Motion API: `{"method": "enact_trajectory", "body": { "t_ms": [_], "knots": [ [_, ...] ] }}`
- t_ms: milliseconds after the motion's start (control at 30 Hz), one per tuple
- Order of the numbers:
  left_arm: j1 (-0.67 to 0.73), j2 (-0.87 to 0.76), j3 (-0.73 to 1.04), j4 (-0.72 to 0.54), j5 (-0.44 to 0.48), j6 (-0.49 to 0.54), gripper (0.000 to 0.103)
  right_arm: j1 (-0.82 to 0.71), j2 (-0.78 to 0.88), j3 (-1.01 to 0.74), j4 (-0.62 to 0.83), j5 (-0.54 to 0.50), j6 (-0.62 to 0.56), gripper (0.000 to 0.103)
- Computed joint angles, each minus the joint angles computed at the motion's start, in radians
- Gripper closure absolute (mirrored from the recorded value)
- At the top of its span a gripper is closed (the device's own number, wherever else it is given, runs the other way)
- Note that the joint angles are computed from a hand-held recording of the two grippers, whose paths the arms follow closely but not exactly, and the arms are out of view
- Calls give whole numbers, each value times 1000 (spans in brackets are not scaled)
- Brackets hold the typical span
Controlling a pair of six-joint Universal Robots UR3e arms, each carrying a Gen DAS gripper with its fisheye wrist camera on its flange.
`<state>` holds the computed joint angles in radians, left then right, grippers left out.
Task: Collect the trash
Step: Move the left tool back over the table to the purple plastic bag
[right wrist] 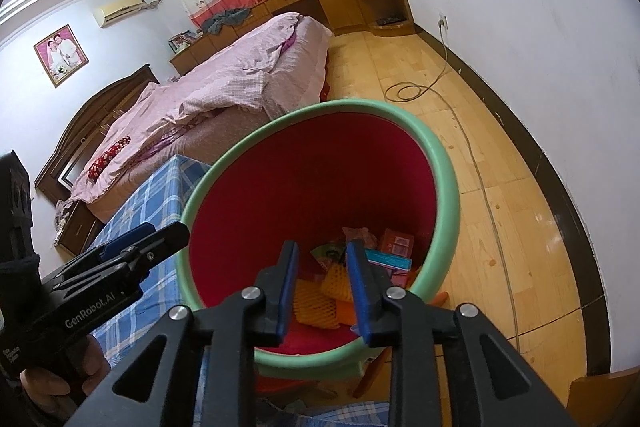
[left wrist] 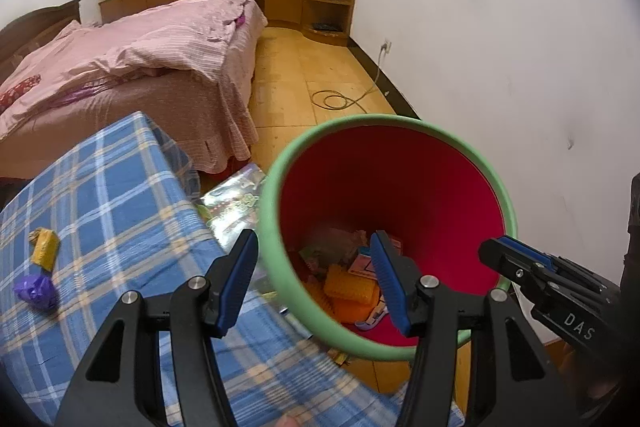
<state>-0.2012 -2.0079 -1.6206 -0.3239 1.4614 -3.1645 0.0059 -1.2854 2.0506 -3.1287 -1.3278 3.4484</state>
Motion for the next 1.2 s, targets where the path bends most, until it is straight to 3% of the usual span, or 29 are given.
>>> {"method": "enact_trajectory", "body": {
  "t_ms": [533, 1200],
  "knots": [
    [154, 187, -238, 61, 6, -21, 45, 133, 25, -119, 56, -27, 41, 57],
    [513, 280, -426, 78, -38, -71, 40, 277, 187, -377, 166, -34, 63, 53]
  ]
}}
